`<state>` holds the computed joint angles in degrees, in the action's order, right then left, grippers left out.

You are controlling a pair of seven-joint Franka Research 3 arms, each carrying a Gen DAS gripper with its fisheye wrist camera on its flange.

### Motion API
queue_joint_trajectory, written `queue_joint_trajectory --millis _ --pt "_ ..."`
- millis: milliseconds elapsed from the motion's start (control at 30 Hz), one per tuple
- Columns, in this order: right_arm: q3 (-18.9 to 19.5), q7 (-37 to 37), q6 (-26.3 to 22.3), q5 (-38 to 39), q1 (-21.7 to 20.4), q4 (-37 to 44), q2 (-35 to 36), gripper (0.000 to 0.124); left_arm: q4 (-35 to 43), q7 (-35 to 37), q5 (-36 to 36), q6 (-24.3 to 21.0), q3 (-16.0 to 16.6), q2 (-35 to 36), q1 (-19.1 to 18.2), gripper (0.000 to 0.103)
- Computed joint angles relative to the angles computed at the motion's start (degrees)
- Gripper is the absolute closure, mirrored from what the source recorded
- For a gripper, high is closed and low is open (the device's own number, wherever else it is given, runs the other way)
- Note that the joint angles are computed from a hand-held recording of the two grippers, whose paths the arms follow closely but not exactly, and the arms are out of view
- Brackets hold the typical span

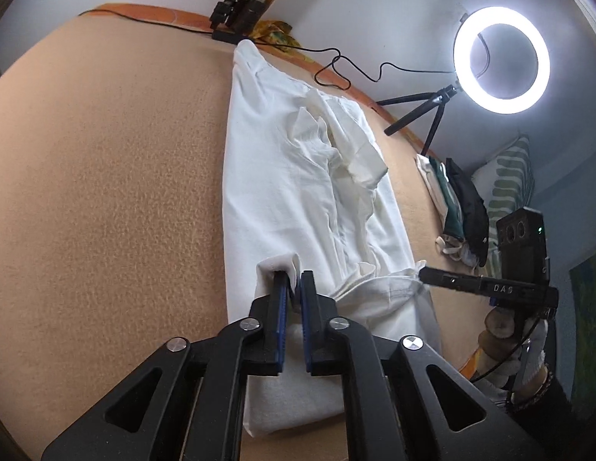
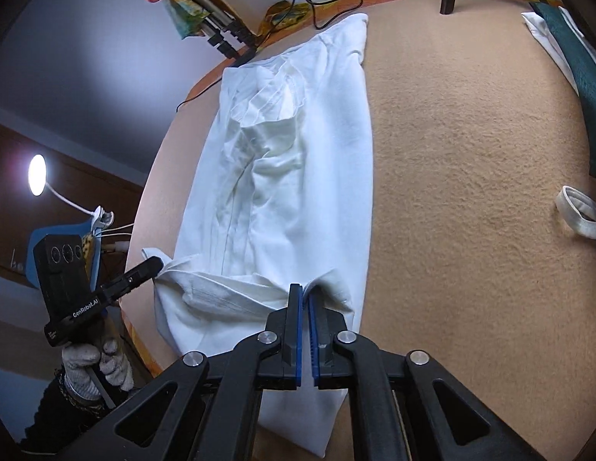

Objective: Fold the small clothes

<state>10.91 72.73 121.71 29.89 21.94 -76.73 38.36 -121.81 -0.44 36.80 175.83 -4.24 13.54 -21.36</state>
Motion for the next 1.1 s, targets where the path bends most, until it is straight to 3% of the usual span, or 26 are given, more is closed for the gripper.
queue_joint_trajectory --millis 67,100,167,267,433,500,567,633,733,867,933,1000,1100 --pt "0.03 -2.65 2.14 -0.57 0.04 -1.28 -1.53 0.103 0.48 1.41 0.01 -4.46 -0.60 -1.49 0.02 0.068" --pt "-0.14 -4.02 4.52 -0.95 0.25 -3.40 -3.29 0.092 0.53 -2.13 4.04 -6.58 0.99 -2.87 -1.59 0.066" --pt "0.52 -8.27 8.29 -0.52 -0.01 -7.65 -6.88 0.091 0.36 -8.97 12.64 -7.65 2.36 -4.78 -2.72 0.066" --pt "2.27 -15.51 7.76 2.04 -1.03 -11.91 -10.63 0.094 0.17 -9.55 18.08 -8.13 0.49 -6.18 -2.11 0.066" --pt "1.69 -19.25 2.84 0.50 1.60 -11.80 -9.30 0.097 1.53 8.53 4.70 -3.73 -7.63 -1.10 2.60 0.066" --pt "0.95 -17.70 3.63 -0.30 2.80 -10.42 -7.40 0.097 2.63 13.34 0.04 -3.99 -8.73 1.19 2.97 0.066" --pt "-0.86 -14.49 8.27 -3.47 5.01 -9.55 -6.27 0.097 4.16 14.15 -0.37 -6.70 -6.75 2.48 1.03 0.066" --pt "-3.54 -9.38 13.83 -8.67 7.47 -8.93 -5.42 0.095 6.11 11.62 4.15 -12.07 -2.87 2.96 -2.31 0.066" --pt "-4.11 -4.85 15.66 -11.07 6.71 -7.80 -4.90 0.093 7.52 8.16 10.55 -20.44 -0.98 2.62 -3.67 0.067" --pt "-1.54 -6.63 13.62 -8.26 2.73 -9.58 -6.87 0.082 3.23 1.86 13.01 -16.52 -1.63 -0.27 -0.61 0.067" --pt "-0.72 -7.59 11.24 -6.20 1.15 -10.23 -7.32 0.070 2.22 1.02 13.73 -14.73 -2.27 -0.65 0.58 0.066" --pt "-0.60 -7.46 9.76 -5.36 0.93 -9.81 -6.72 0.070 2.18 1.93 12.11 -13.51 -3.28 -0.06 1.58 0.066" --pt "-1.01 -6.97 8.83 -6.54 2.00 -8.97 -5.78 0.091 3.30 1.92 11.35 -11.85 -3.28 1.38 1.36 0.067"
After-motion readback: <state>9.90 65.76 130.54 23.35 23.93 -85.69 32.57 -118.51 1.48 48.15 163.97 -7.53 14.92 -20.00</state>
